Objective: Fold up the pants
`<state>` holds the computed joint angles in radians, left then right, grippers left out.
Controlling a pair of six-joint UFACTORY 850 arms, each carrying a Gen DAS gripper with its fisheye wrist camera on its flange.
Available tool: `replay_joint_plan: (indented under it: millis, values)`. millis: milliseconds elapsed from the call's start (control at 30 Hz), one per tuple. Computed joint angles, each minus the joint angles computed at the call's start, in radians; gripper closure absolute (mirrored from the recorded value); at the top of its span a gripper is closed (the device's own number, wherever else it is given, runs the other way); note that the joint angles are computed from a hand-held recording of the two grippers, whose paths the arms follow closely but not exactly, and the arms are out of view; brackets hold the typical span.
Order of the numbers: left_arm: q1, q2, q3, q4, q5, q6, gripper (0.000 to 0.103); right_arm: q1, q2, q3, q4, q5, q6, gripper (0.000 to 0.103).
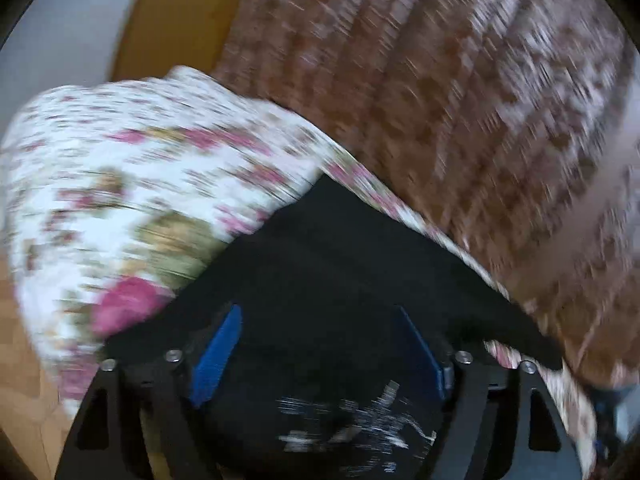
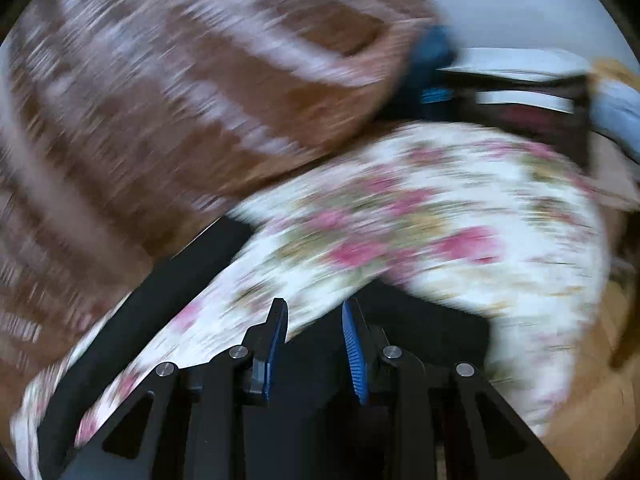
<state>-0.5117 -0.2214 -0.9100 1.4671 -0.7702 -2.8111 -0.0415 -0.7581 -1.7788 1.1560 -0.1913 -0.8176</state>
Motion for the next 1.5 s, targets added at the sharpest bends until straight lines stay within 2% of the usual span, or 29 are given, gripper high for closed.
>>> replay_joint_plan:
  millis: [67,167,267,333,467,600,667,767,833,900,1100,1233,1333,1500]
  values:
    - [0.014,-0.042,-0.050,-0.001,0.057,0.034,0.022,0.038,-0.046,-0.069,-0.107,-0.121,0.024,0.075]
    - [0.039,-0.108,-0.125,-0.022,0.135,0.107,0.022,0.096,-0.112,-0.162,-0.221,-0.248,0.037,0.075]
    - [0.045,-0.177,-0.216,-0.149,0.119,0.286,0.021,0.153,-0.148,-0.214,-0.350,-0.275,0.066,0.074]
    - [0.047,-0.202,-0.250,-0.199,0.098,0.360,0.019,0.178,-0.173,-0.255,-0.417,-0.292,0.084,0.069]
    - [0.061,-0.214,-0.272,-0.238,0.117,0.435,0.017,0.218,-0.230,-0.346,-0.507,-0.321,0.109,0.067]
    - [0.089,-0.177,-0.250,-0.221,0.156,0.436,0.017,0.237,-0.300,-0.445,-0.635,-0.370,0.228,0.067]
    - [0.112,-0.168,-0.257,-0.225,0.146,0.464,0.017,0.238,-0.312,-0.453,-0.681,-0.382,0.279,0.066]
    - [0.161,-0.166,-0.276,-0.248,0.135,0.521,0.016,0.231,-0.307,-0.436,-0.663,-0.385,0.268,0.062]
    - [0.197,-0.175,-0.293,-0.267,0.142,0.555,0.016,0.231,-0.307,-0.431,-0.663,-0.384,0.264,0.053]
    - [0.235,-0.191,-0.321,-0.323,0.140,0.633,0.016,0.237,-0.320,-0.451,-0.667,-0.394,0.260,0.050]
    - [0.321,-0.243,-0.386,-0.356,0.086,0.757,0.016,0.242,-0.314,-0.442,-0.695,-0.382,0.271,0.049]
    - [0.381,-0.271,-0.411,-0.402,0.128,0.817,0.016,0.236,-0.325,-0.459,-0.662,-0.398,0.254,0.048]
    - [0.421,-0.284,-0.418,-0.381,0.188,0.786,0.016,0.238,-0.324,-0.457,-0.672,-0.389,0.259,0.047]
    - [0.460,-0.335,-0.473,-0.393,0.208,0.821,0.016,0.241,-0.322,-0.452,-0.680,-0.379,0.264,0.046]
